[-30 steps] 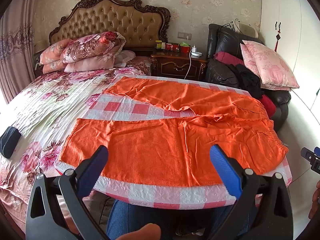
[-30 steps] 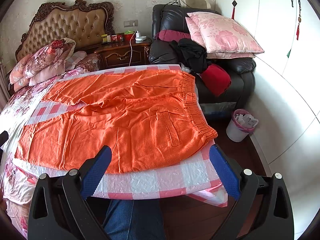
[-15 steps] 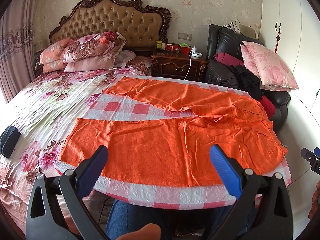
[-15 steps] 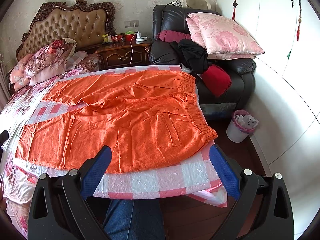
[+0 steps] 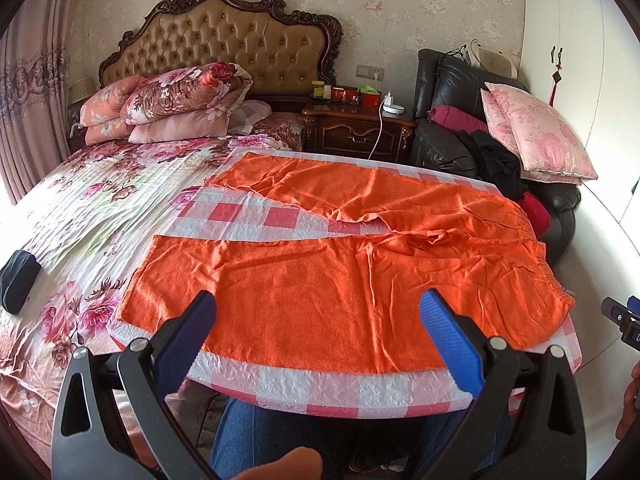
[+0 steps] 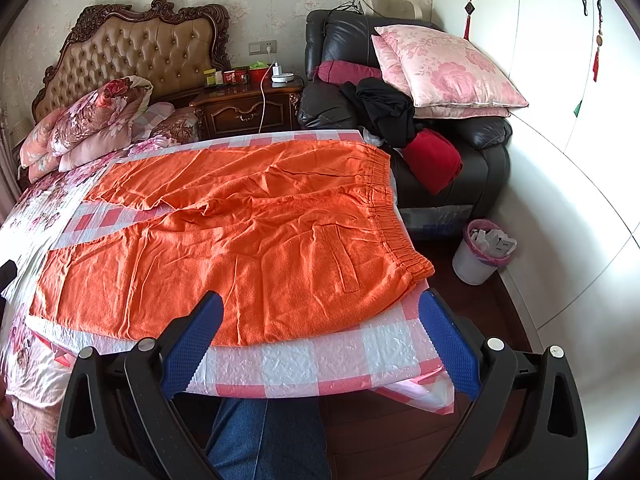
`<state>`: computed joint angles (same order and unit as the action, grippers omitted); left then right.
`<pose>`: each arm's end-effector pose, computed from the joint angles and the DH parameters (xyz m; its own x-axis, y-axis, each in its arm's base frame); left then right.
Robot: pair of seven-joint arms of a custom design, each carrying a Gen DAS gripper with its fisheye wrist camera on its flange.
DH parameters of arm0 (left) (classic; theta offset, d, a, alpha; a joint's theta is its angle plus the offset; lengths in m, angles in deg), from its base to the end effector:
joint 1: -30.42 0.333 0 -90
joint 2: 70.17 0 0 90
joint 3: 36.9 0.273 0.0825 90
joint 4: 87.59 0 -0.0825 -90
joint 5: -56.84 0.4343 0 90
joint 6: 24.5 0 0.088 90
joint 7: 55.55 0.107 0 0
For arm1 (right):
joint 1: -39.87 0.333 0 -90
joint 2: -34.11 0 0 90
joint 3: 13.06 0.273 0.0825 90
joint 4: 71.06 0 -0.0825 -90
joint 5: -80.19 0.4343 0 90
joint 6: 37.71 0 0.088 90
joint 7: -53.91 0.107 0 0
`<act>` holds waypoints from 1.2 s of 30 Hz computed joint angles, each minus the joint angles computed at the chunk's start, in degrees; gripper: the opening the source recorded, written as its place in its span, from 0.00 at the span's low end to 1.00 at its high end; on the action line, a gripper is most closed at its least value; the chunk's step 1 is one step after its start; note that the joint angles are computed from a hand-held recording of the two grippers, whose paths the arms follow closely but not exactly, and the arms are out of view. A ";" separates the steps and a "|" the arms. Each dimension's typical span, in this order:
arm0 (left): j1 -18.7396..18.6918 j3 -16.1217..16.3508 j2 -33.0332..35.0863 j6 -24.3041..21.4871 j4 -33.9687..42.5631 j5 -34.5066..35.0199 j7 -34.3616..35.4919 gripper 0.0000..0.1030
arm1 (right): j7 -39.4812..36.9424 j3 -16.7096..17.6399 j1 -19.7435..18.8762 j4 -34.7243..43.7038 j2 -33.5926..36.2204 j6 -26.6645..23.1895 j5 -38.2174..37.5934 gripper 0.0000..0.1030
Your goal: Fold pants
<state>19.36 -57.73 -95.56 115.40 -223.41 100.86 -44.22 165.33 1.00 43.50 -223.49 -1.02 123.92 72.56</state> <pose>0.4454 -0.2817 0.4763 0.2992 -0.9535 0.0356 -0.6013 -0.2174 -0.7688 0.4507 0.1470 0.4536 0.0587 -0.9983 -0.0029 -0.7087 -0.0396 -0.7044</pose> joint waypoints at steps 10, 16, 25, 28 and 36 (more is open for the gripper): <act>-0.06 0.07 -0.21 0.03 -0.13 -0.16 0.11 0.99 | -0.10 -0.16 0.16 -0.10 -0.14 -0.09 0.00 0.92; -0.11 0.04 -0.18 -0.06 -0.02 -0.26 0.19 0.99 | -0.11 -0.14 0.12 -0.15 -0.12 -0.06 0.01 0.92; -0.22 0.00 -0.25 -0.36 0.00 -0.47 0.19 0.99 | -0.05 -0.10 0.09 -0.21 -0.12 -0.06 0.04 0.92; -0.23 0.07 -0.32 -0.19 -0.10 -0.50 0.23 0.99 | -0.10 -0.11 0.07 -0.10 0.04 0.01 -0.01 0.92; -0.17 0.02 -0.15 -0.14 -0.23 -0.45 0.07 0.99 | -0.19 -0.19 0.16 -0.65 0.30 0.36 0.02 0.92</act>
<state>19.20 -57.71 -95.71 115.26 -223.64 100.40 -44.15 165.14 0.81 43.66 -224.14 -0.72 124.28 72.58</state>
